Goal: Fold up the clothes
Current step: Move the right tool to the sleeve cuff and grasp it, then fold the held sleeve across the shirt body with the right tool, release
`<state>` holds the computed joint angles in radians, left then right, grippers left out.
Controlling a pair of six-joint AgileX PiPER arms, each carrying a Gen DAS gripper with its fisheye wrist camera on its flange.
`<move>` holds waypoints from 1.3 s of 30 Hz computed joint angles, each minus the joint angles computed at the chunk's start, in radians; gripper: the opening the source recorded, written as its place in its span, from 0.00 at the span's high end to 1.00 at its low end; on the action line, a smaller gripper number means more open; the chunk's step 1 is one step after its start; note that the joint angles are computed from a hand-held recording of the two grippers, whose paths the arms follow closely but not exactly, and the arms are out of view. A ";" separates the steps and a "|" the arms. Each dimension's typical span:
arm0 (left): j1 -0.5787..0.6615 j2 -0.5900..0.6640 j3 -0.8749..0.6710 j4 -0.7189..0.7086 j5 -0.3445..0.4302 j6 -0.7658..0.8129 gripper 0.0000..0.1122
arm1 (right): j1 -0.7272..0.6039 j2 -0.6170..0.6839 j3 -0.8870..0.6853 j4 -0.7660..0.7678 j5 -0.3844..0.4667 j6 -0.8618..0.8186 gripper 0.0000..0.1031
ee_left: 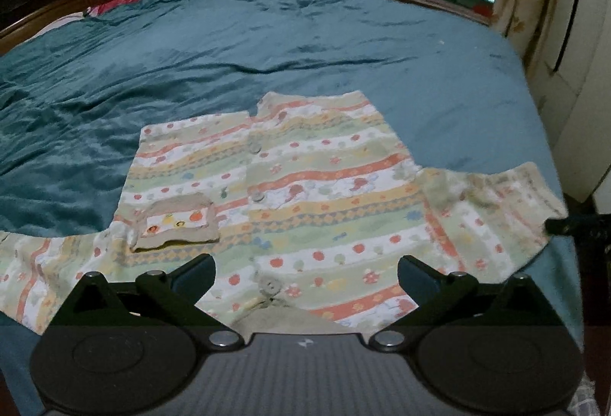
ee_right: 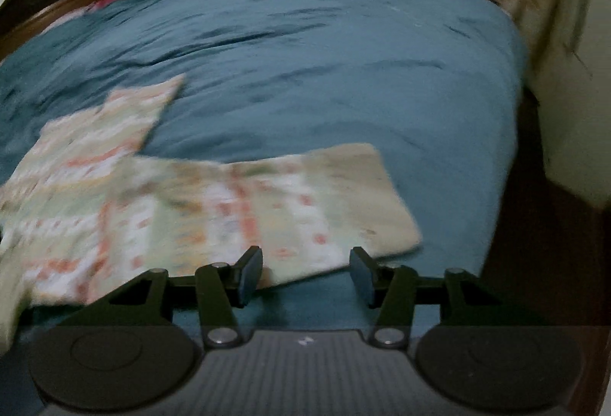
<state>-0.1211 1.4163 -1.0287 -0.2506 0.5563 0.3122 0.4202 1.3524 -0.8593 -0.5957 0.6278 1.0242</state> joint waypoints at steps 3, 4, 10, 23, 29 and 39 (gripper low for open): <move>0.001 0.014 0.004 0.031 -0.003 -0.023 0.08 | -0.088 -0.007 0.030 0.039 -0.054 0.006 0.51; 0.001 0.017 0.005 0.042 -0.004 -0.031 0.08 | -0.117 -0.008 0.039 0.058 -0.075 0.002 0.51; -0.005 0.041 -0.002 0.088 -0.010 -0.078 0.08 | -0.257 0.014 0.075 0.202 -0.202 -0.054 0.54; -0.015 0.059 -0.003 0.145 0.001 -0.136 0.08 | -0.268 0.049 0.098 0.129 -0.248 0.152 0.56; -0.034 0.065 -0.006 0.171 0.004 -0.159 0.08 | -0.248 0.062 0.096 0.053 -0.272 0.207 0.78; -0.045 0.084 -0.003 0.174 0.000 -0.161 0.08 | -0.228 -0.042 0.088 0.122 -0.256 0.142 0.94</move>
<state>-0.1662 1.5002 -1.0317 -0.0765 0.5567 0.1517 0.1924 1.3100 -0.7709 -0.4741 0.3714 1.1661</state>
